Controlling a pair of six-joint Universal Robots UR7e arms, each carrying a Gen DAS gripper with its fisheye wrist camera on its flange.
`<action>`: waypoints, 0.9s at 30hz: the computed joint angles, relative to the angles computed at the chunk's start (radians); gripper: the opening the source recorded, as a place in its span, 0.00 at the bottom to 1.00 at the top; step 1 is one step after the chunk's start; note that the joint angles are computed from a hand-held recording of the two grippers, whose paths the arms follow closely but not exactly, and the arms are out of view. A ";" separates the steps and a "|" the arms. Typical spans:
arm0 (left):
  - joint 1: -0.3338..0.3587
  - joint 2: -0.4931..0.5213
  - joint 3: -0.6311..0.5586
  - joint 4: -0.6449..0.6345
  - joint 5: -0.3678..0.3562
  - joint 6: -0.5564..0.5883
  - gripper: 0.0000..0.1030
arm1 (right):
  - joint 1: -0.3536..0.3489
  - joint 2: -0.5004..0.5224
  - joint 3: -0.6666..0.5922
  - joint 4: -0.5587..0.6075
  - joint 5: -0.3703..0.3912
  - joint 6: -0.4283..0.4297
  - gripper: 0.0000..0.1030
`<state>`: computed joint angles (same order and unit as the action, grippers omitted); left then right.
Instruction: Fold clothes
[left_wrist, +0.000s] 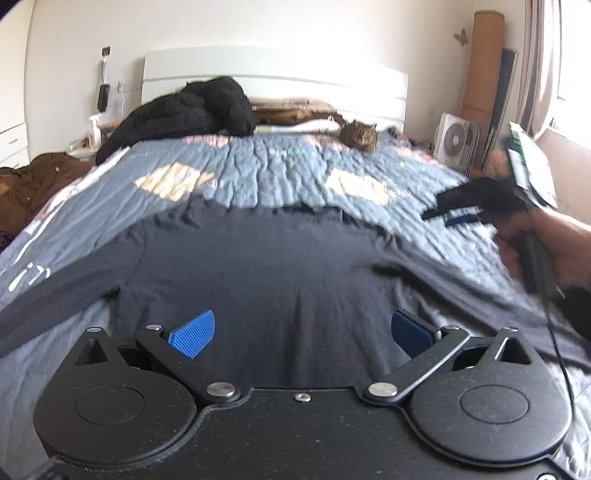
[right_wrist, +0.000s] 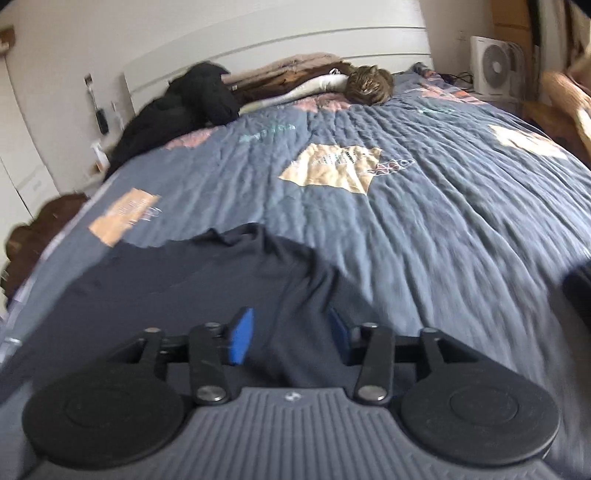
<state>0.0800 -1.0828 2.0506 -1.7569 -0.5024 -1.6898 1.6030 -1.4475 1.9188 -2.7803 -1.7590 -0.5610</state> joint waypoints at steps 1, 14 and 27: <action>-0.008 -0.003 -0.005 0.025 0.009 -0.020 1.00 | 0.002 -0.050 0.040 -0.003 0.017 0.014 0.51; -0.186 -0.112 -0.030 0.510 -0.150 -0.473 1.00 | -0.053 -0.638 0.513 -0.036 0.156 -0.055 0.93; -0.333 -0.168 -0.028 0.917 -0.466 -0.868 1.00 | 0.071 -0.625 0.606 -0.007 0.146 0.045 0.93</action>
<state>-0.2526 -1.2511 2.0229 -0.8401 -0.9687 -2.5582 1.6742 -2.0728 2.5246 -2.7875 -1.6132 -0.5165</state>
